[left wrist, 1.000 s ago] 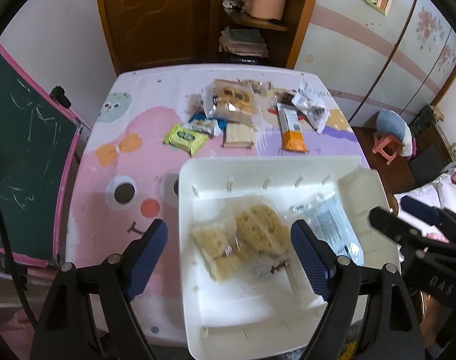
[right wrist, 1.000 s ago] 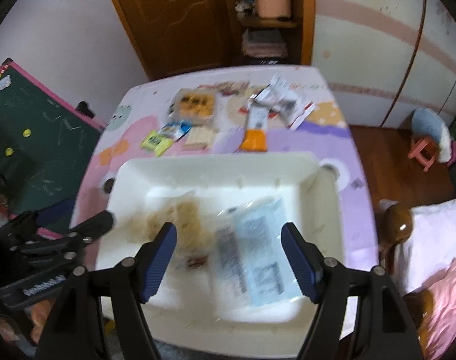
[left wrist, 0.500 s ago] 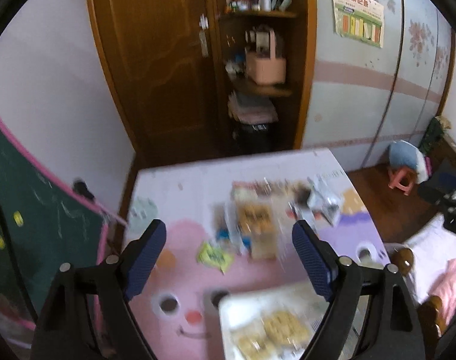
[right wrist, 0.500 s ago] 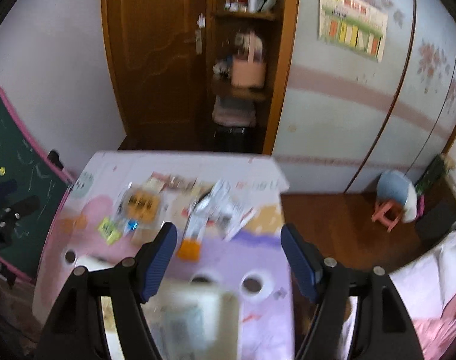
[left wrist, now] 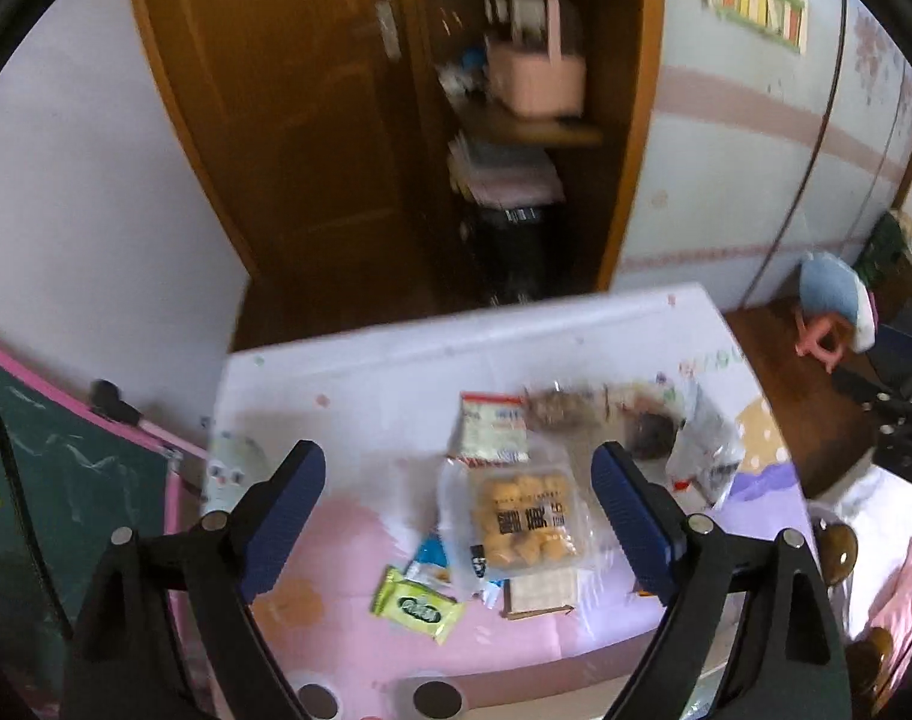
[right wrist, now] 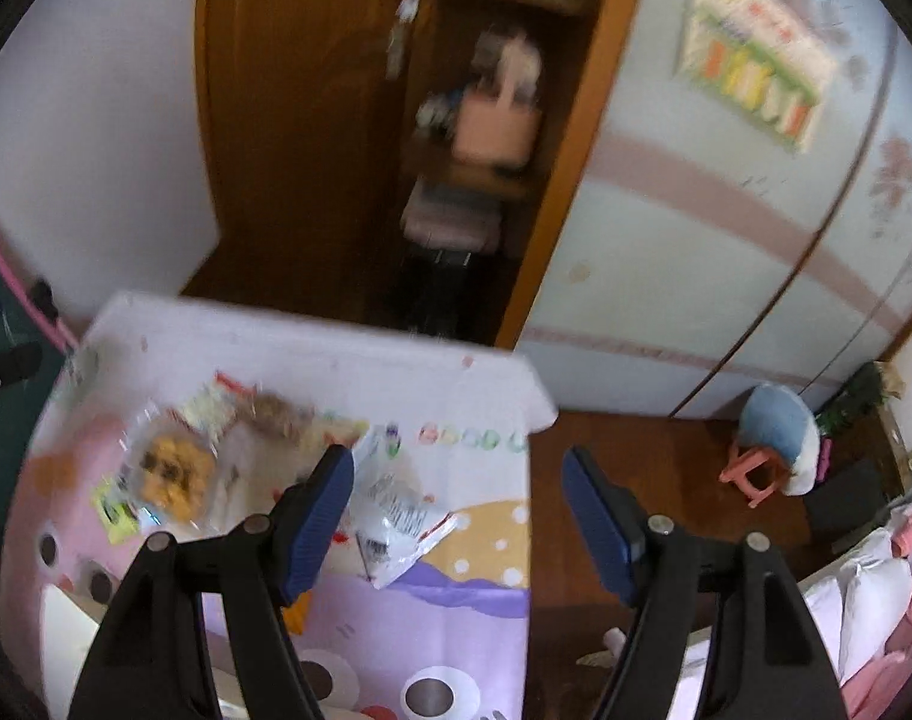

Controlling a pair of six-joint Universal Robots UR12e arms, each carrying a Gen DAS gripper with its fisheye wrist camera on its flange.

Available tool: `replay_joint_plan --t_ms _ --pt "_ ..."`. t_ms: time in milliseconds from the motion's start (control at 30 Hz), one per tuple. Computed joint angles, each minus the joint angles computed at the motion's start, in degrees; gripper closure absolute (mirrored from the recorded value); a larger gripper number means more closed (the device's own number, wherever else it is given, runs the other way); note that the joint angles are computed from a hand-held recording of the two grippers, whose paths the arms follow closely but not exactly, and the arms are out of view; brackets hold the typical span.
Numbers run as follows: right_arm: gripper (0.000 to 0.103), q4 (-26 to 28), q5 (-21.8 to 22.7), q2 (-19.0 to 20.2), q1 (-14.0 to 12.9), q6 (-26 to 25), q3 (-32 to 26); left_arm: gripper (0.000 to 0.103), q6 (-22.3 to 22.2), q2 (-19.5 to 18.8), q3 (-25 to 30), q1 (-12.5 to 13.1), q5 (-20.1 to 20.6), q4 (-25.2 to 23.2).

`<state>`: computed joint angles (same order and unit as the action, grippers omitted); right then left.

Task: Organize snacks
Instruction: 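Grasp the clear yellow-puff box with left tool while right tool grasps the white printed bag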

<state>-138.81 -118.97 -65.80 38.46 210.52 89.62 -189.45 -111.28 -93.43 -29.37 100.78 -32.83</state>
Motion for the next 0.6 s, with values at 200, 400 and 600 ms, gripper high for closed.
replay_joint_plan --t_ms 200,400,600 --pt "0.031 -2.8 8.6 3.4 -1.7 -5.3 1.3 0.013 0.5 -4.5 0.6 0.7 -3.0 -3.6" --pt "0.031 -2.0 12.2 6.3 -2.1 -8.3 1.2 0.013 -2.3 -6.3 -0.2 2.5 -9.7 -5.2" --pt "0.031 -0.6 14.6 7.8 -2.7 -8.3 0.8 0.013 -4.1 -7.7 -0.1 3.2 -13.8 -6.9"
